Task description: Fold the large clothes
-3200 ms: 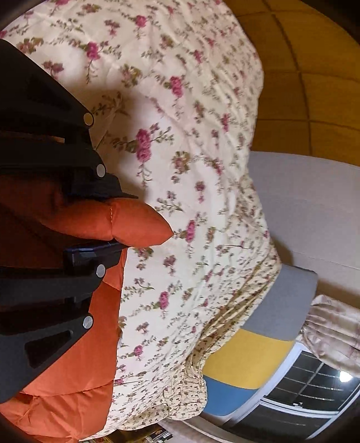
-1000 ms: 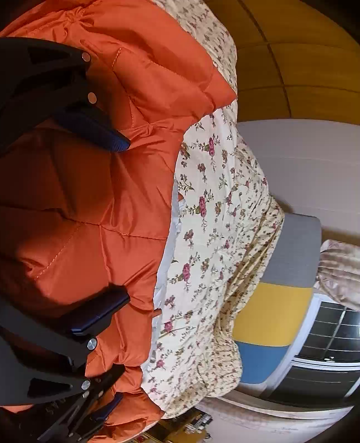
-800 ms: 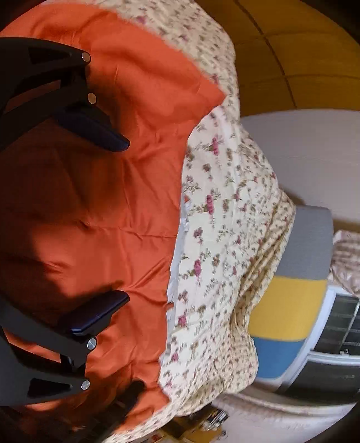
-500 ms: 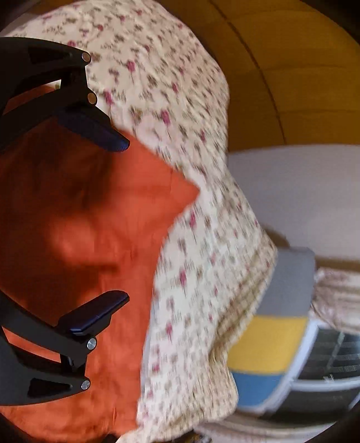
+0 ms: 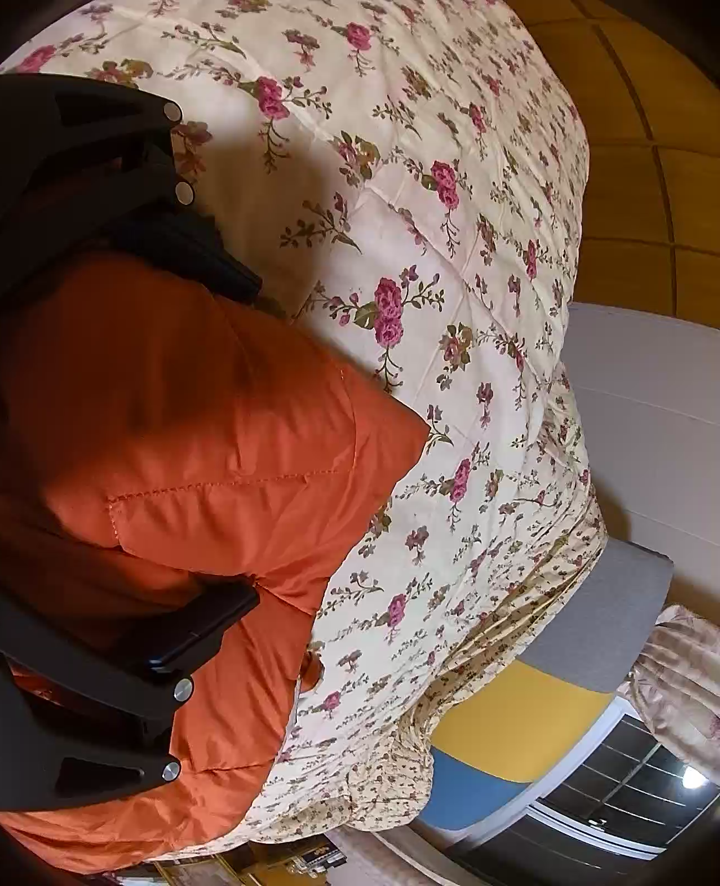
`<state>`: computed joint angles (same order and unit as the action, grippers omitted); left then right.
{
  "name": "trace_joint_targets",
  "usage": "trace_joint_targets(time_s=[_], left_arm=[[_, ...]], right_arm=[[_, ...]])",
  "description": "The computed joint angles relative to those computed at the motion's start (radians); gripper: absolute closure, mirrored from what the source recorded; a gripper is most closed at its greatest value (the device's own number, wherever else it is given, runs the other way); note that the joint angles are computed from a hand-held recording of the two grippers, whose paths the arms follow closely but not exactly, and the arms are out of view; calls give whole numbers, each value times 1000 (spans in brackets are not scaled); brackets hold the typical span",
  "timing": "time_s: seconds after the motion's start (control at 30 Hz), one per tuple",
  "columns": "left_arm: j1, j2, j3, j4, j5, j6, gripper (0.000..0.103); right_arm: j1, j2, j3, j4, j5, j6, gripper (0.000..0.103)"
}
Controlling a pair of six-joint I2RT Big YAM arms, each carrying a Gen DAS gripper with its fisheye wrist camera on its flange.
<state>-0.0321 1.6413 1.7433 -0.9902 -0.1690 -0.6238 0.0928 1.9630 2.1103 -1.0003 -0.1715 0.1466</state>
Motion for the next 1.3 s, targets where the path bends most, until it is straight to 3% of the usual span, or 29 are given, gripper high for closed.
trace_joint_targets(time_s=[0.2, 0.3, 0.37, 0.5, 0.6, 0.77, 0.87, 0.93, 1.17, 1.3], left_arm=[[-33, -100, -85, 42, -93, -16, 3], [-69, -174, -132, 35, -174, -73, 3], [-95, -228, -182, 82, -200, -76, 3], [-120, -157, -124, -42, -332, 34, 3], [-77, -129, -125, -45, -211, 32, 3], [-75, -144, -130, -48, -205, 32, 3], [-92, -236, -210, -4, -209, -4, 3], [-105, -289, -257, 10, -211, -46, 3], [-134, -460, -415, 28, -170, -183, 3], [-157, -539, -493, 51, -150, -232, 3]], right_arm=[[1, 0, -1, 2, 1, -1, 26], [1, -1, 0, 2, 2, -1, 25], [0, -2, -3, 5, 1, -1, 25], [-2, -2, -3, 3, 1, -2, 24], [-3, -3, -3, 2, -1, 0, 24], [-16, -39, -58, 57, -40, 23, 18], [-35, -101, -140, 133, -94, 58, 14], [-38, -127, -154, 119, -88, 57, 14], [-16, -351, -400, 240, -121, -33, 14], [11, -450, -514, 246, -156, -48, 14]])
